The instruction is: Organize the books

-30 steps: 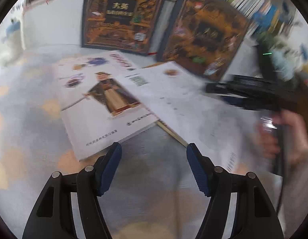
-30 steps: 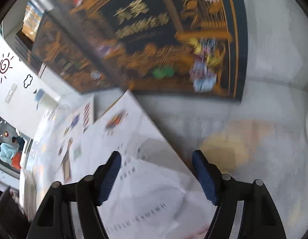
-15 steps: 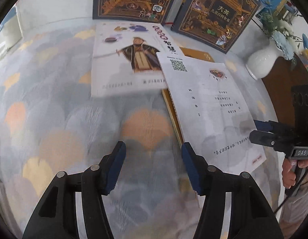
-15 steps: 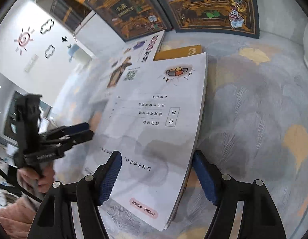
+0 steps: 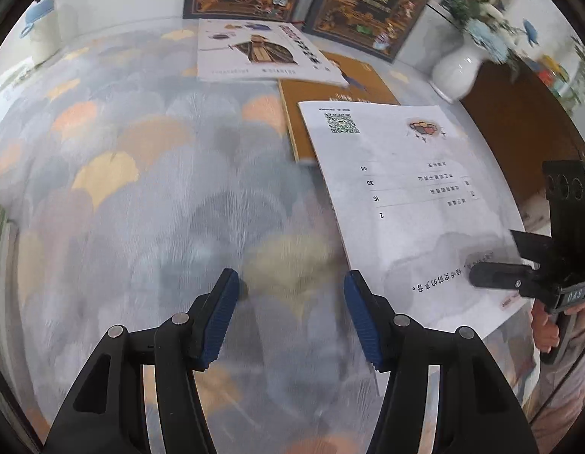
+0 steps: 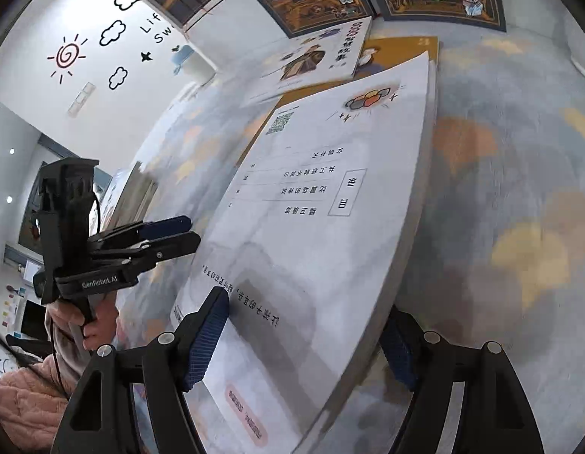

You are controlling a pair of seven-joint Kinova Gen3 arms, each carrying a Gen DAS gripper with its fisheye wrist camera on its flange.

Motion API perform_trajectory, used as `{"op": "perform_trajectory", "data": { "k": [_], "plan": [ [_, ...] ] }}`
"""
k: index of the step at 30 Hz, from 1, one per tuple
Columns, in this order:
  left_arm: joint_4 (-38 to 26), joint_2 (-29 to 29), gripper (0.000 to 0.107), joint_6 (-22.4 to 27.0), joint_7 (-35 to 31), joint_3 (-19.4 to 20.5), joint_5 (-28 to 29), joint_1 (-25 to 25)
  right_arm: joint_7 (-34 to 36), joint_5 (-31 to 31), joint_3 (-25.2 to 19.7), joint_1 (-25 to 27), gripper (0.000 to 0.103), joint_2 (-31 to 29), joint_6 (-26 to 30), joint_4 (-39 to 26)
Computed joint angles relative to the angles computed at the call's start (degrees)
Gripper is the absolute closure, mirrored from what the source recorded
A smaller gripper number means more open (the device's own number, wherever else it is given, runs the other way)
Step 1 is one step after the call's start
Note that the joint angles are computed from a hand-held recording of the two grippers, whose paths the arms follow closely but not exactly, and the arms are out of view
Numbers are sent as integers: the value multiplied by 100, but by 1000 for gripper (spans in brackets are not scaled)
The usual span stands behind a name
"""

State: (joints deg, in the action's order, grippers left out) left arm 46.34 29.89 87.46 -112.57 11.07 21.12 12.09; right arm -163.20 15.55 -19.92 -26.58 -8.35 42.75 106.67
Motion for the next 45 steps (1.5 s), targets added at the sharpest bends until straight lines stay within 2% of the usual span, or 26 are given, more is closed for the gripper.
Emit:
{"op": "perform_trajectory", "data": {
  "k": [2,4,6,9,11,14,17,19,20,21,22,23,25,27,29,31,33,35,36,38,40,42,43,45],
  "plan": [
    [-202,110,52,373,-27,-7,203,-151,-358,134,-159,9,28,-176,57,121],
    [-376,375,51,839,80,411,649,-595,-528,-52,-231,152,29,-515,-186,420],
    [-610,636,51,1230,222,652,917,-751,-443,-337,-169,243,29,-711,-439,685],
    [-484,613,51,1166,135,342,1142,-593,-132,-764,175,187,30,-971,-1138,1166],
    [-477,611,51,1116,118,315,1171,-555,64,-1014,412,181,30,-1043,-1604,1405],
    [-833,851,51,1213,416,340,1284,-499,704,-1393,789,150,31,-987,-2158,1599],
    [-1318,1178,52,1254,891,386,1388,-388,1379,-1894,1417,-146,35,-819,-2465,1606],
    [-1374,1233,53,1111,1026,405,1409,-352,1716,-2096,1635,-167,53,-668,-2444,1512],
    [-1359,1235,54,1020,1056,412,1409,-337,1942,-2277,1806,-240,58,-643,-2490,1534],
    [-1331,1211,57,879,1058,389,1356,-283,2175,-2496,2011,-338,71,-632,-2534,1579],
    [-1236,1123,68,660,1001,312,1210,-181,2352,-2717,2179,-419,85,-657,-2601,1668],
    [-1146,1037,78,471,940,256,1043,-97,2437,-2888,2249,-443,89,-712,-2757,1816],
    [-909,873,79,76,828,142,905,38,2428,-2949,2070,-252,92,-765,-2949,1949],
    [-966,898,80,24,935,208,797,60,2254,-2638,1556,241,92,-711,-2769,1782],
    [-1358,1035,80,298,1142,193,647,159,2037,-2333,1130,647,89,-622,-2399,1485],
    [-1848,1211,81,649,1286,177,499,249,2136,-2402,1116,650,89,-675,-2399,1383],
    [-2317,1412,82,945,1533,240,561,203,2379,-2665,1350,453,92,-706,-2445,1254],
    [-2734,1526,82,1091,1761,329,698,124,2670,-2566,1223,648,92,-639,-2119,908],
    [-2838,1527,82,1104,1795,340,727,120,2710,-2451,1007,891,92,-574,-1886,679],
    [-3044,1425,82,925,1828,501,742,43,2522,-2088,582,1297,92,-431,-1591,255],
    [-2900,1140,82,552,1611,396,1029,-72,2439,-1622,52,1770,92,-344,-1369,-164],
    [-2499,782,82,96,1206,333,1281,-228,2409,-1156,-479,2196,92,-402,-1264,-394],
    [-2249,559,78,-137,973,399,1353,-359,2403,-923,-745,2407,92,-461,-1340,-438],
    [-1718,208,77,-449,507,637,1405,-667,2276,-457,-1276,2793,91,-608,-1655,-357]
  ]
}}
